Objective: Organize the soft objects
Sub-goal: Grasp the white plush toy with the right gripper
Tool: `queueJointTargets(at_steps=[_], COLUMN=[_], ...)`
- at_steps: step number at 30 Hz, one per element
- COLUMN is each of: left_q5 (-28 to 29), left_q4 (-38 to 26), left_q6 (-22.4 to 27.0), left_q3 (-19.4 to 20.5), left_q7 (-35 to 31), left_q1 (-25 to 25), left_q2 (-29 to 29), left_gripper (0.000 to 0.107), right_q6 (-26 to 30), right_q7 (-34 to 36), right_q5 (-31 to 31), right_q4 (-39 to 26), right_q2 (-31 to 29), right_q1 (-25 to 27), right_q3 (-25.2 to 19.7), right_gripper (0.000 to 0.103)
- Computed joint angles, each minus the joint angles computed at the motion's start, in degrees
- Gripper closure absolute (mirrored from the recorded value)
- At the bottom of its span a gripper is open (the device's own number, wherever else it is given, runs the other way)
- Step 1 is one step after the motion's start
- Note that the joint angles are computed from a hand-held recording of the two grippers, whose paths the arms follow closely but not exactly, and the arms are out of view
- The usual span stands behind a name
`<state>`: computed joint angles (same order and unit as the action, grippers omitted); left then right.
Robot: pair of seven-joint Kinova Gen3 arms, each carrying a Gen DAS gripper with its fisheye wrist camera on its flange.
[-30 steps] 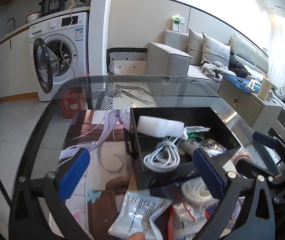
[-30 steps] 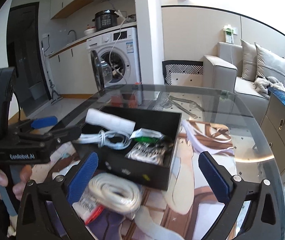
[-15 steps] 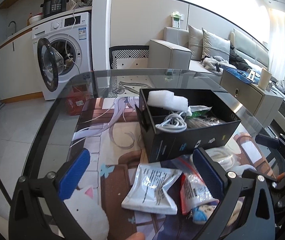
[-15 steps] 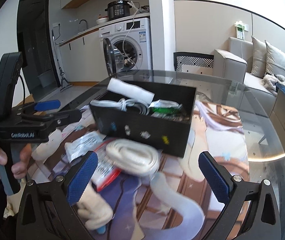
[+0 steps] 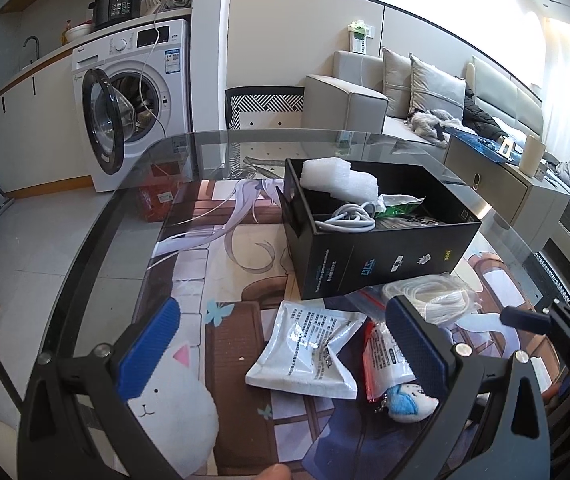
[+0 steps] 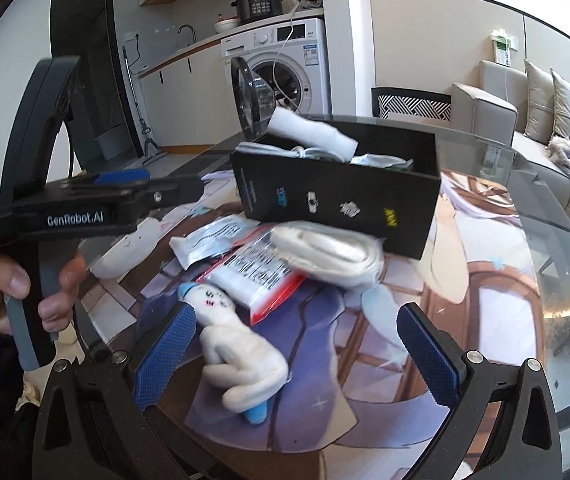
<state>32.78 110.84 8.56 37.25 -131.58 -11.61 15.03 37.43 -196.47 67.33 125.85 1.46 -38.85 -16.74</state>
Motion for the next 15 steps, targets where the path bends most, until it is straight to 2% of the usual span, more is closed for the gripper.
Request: queueJointTargets(at_steps=[4, 10, 15], left_q5=[0.1, -0.14, 0.45], left_q4=[0.23, -0.49, -0.86], left_q6=[-0.07, 1.44, 1.78], left_q3=[0.7, -1.99, -4.79], left_q7=[-0.35, 0.13, 0.0], left_q1=[-0.68, 1.52, 4.05], left_q2=[0.05, -0.25, -0.36], left_gripper=[0.004, 0.004, 0.004], right_q6=[-1.44, -0.62, -0.26], right_q7=[3.82, 13.04, 12.53], right_q5=[-2.65, -10.01, -10.21], right_q4=[-0.92, -2.82, -0.9], right_q2=[1.39, 3.22, 1.37], right_q1=[0.37, 0.81, 0.38], right_q3=[0.55, 1.43, 2.39], right_gripper=[0.001, 0.001, 0.001])
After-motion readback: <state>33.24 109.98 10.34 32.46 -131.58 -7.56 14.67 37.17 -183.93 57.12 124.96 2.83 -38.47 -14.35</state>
